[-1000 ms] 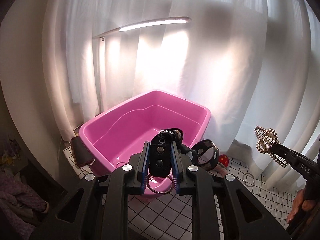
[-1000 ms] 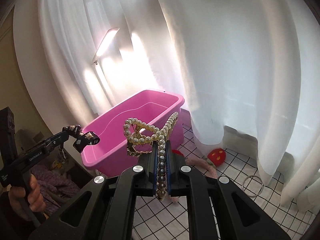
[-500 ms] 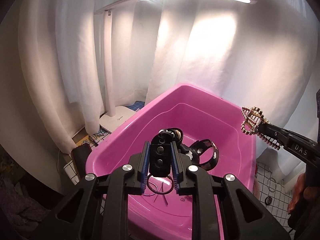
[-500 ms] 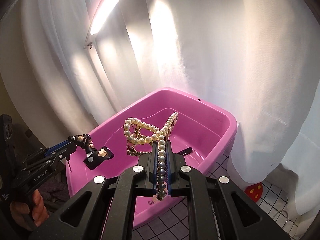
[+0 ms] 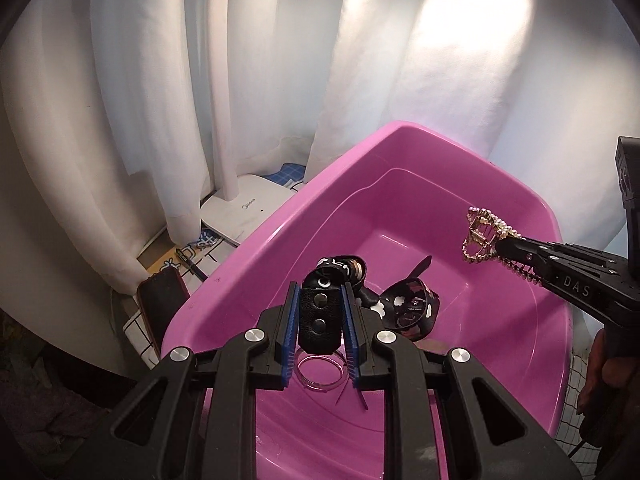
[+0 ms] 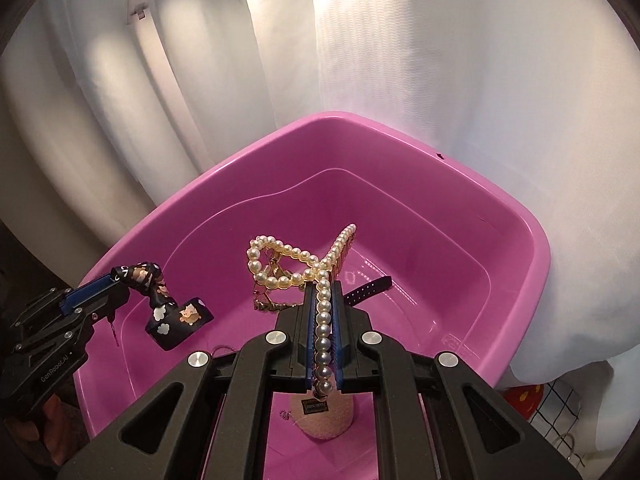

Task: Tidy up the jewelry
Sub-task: 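Open the right tool to drop the clip while the left tool drops the bracelet, then withdraw both tools from the tub back over the table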

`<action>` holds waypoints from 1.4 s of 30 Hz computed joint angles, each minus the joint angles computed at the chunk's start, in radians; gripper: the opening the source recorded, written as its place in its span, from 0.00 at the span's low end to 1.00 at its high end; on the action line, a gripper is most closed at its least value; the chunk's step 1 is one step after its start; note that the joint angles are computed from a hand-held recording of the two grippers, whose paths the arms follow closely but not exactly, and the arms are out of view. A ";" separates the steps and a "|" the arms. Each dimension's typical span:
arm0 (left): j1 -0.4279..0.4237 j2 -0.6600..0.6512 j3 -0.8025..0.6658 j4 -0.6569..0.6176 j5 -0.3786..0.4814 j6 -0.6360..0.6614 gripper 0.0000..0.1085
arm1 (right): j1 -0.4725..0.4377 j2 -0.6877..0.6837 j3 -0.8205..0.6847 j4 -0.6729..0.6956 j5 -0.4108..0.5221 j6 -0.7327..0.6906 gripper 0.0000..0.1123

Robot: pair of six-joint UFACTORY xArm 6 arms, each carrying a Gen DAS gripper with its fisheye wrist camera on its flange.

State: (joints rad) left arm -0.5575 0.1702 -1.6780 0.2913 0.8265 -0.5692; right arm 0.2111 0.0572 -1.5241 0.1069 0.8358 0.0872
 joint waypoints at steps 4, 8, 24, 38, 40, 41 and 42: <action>0.005 0.025 -0.027 -0.018 0.037 0.016 0.19 | 0.012 0.062 -0.069 -0.051 0.056 0.025 0.07; 0.010 0.044 -0.045 -0.038 0.060 0.028 0.19 | 0.011 0.098 -0.106 -0.063 0.095 0.031 0.07; -0.011 0.081 -0.099 -0.004 0.130 0.038 0.35 | 0.031 0.160 -0.216 -0.136 0.147 0.066 0.47; -0.028 -0.005 -0.015 0.080 0.106 -0.050 0.73 | 0.020 0.084 -0.125 -0.101 0.101 0.035 0.47; -0.030 -0.021 0.000 0.086 0.103 -0.054 0.73 | 0.019 0.070 -0.113 -0.097 0.093 0.029 0.47; -0.032 -0.028 0.005 0.092 0.105 -0.060 0.73 | 0.020 0.062 -0.105 -0.096 0.090 0.028 0.47; -0.033 -0.033 0.010 0.097 0.105 -0.066 0.73 | 0.020 0.055 -0.098 -0.094 0.085 0.027 0.47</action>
